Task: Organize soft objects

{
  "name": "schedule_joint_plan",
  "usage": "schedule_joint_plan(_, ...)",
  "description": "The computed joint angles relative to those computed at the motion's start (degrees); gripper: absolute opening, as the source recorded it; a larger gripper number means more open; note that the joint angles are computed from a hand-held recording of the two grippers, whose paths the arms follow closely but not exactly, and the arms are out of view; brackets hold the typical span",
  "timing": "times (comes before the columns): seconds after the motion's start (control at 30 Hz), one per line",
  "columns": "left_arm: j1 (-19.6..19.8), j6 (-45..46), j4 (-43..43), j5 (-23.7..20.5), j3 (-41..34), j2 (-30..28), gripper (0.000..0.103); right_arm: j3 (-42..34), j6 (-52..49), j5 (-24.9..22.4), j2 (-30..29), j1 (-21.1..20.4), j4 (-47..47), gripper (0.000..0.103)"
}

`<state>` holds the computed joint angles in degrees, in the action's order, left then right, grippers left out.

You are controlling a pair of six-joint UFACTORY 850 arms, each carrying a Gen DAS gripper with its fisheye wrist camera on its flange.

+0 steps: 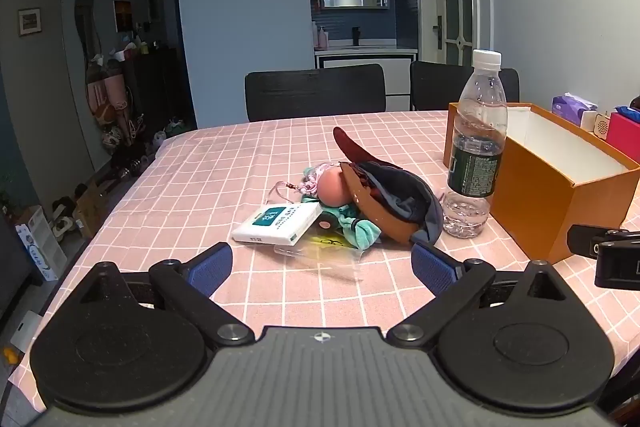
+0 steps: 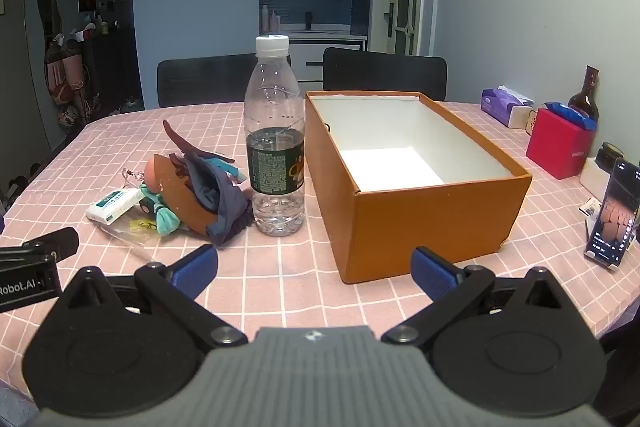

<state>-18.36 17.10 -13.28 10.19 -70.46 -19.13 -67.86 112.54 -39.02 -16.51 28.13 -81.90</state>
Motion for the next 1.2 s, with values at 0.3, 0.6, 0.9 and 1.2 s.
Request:
schedule_joint_plan(0.3, 0.20, 4.26, -3.17, -4.14, -2.13, -0.69, 0.103, -0.07, 0.38, -0.44, -0.12, 0.00, -0.71, 0.101)
schedule_joint_plan(0.6, -0.11, 2.33, -1.32, -1.40, -0.74, -0.19, 0.103, 0.01, 0.59, -0.56, -0.11, -0.06, -0.95, 0.101)
schedule_joint_plan(0.9, -0.15, 2.17, -1.32, -1.05, -0.69, -0.14, 0.103, -0.39, 0.18, -0.98, -0.36, 0.09, -0.55, 0.101)
schedule_joint_plan(1.2, 0.04, 2.04, -1.14, -0.70, -0.20, 0.38, 0.103, -0.21, 0.58, -1.06, -0.25, 0.11, -0.78, 0.101)
